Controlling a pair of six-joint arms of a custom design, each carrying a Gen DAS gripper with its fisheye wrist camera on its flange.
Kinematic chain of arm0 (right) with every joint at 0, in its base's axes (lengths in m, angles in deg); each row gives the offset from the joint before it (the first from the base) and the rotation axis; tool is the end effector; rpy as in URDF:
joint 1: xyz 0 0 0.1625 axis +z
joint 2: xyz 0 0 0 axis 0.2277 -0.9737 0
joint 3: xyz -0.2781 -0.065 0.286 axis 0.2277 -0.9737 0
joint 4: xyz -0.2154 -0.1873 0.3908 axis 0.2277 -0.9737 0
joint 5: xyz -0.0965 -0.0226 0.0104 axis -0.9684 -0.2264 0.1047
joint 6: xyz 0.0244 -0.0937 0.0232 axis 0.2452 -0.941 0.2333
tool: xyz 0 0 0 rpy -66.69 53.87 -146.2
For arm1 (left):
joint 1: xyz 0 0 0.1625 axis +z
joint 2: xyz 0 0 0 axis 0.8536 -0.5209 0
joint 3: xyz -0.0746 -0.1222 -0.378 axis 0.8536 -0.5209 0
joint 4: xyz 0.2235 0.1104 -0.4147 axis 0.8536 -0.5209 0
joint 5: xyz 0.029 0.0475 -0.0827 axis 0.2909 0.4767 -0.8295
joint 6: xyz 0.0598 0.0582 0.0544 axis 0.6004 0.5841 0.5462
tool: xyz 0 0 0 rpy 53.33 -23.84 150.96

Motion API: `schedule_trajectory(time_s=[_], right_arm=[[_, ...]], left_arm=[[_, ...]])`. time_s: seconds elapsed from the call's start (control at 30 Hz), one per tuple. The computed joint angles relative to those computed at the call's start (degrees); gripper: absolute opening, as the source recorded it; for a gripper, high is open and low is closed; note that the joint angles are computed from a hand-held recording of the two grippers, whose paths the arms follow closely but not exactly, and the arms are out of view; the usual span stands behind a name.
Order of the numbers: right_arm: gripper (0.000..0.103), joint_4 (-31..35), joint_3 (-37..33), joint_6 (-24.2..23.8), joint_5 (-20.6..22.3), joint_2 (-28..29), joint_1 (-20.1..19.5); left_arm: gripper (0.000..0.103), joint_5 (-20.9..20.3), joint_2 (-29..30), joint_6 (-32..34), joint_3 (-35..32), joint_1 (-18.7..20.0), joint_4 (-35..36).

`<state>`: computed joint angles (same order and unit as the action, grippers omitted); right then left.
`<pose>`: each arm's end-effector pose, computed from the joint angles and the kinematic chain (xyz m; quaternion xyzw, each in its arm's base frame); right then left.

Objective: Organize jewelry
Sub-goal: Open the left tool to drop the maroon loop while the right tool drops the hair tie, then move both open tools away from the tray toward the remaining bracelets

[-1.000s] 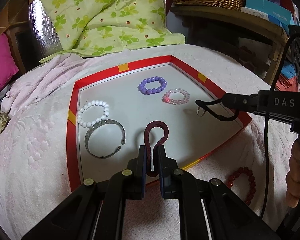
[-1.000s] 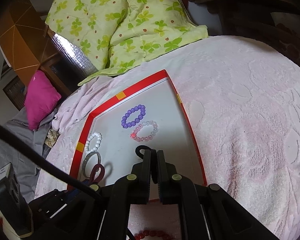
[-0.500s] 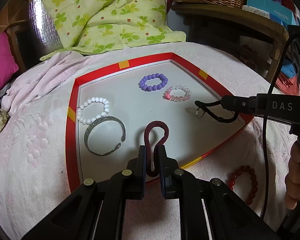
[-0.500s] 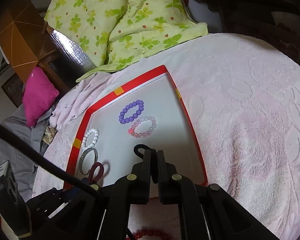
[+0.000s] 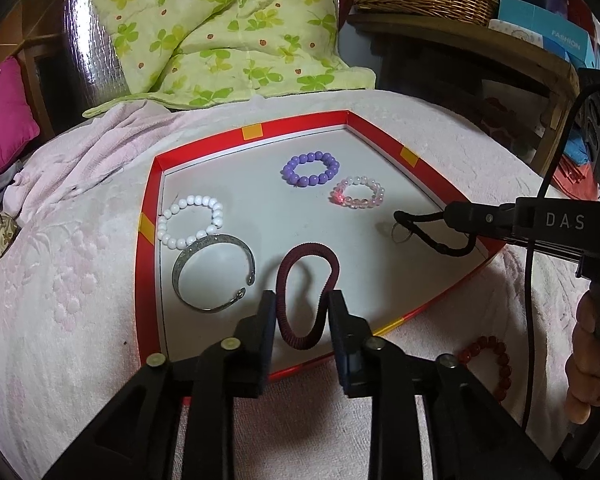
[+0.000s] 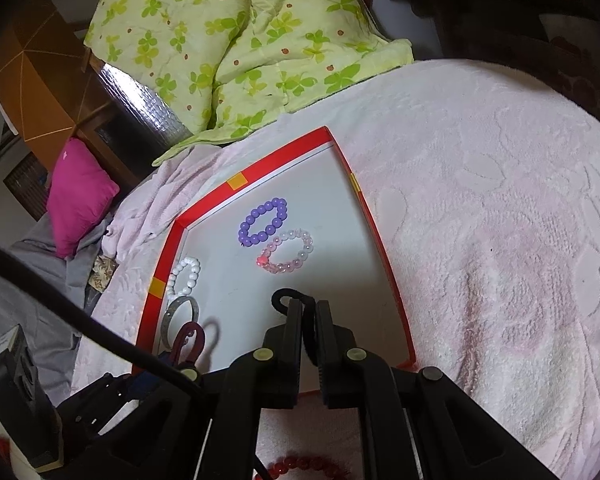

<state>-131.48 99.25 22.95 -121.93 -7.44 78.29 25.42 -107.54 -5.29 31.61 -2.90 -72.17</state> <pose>0.1213 -0.7632 0.2237 -0.0130 -0.9118 0.3788 0.1578 -0.2859 -0.7632 0.0764 0.3296 0.8681 -0.2465 0.2775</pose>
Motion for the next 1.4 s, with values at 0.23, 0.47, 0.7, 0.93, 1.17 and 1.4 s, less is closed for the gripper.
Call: schedule_trajectory(time_s=[0.23, 0.47, 0.7, 0.93, 1.17, 1.4], right_arm=[[0.009, 0.76, 0.11, 0.99, 0.97, -0.37, -0.13], [0.013, -1.27, 0.99, 0.68, 2.3, -0.93, -0.05], [0.015, -2.4, 1.64, 0.48, 2.01, -1.63, 0.03], [0.015, -3.18, 3.1, 0.94, 2.27, -2.8, 0.27], [0.019, -4.87, 5.71, 1.93, 2.67, -4.63, 0.59], [0.02, -6.11, 7.76, 3.49, 2.23, -6.07, 0.7]], left_arm=[[0.042, -0.21, -0.34, 0.58, 0.33, -0.12, -1.21], [0.052, -0.18, -1.09, 0.65, 0.69, 0.0, -2.81], [0.052, 1.51, -2.29, -0.09, 1.42, 0.18, -3.74], [0.052, 3.86, -4.59, -0.33, 4.25, -0.18, -5.26], [0.053, 5.48, -7.9, -0.54, 8.61, -0.93, -7.06], [0.053, 7.81, -12.63, -3.35, 14.4, -1.18, -8.63]])
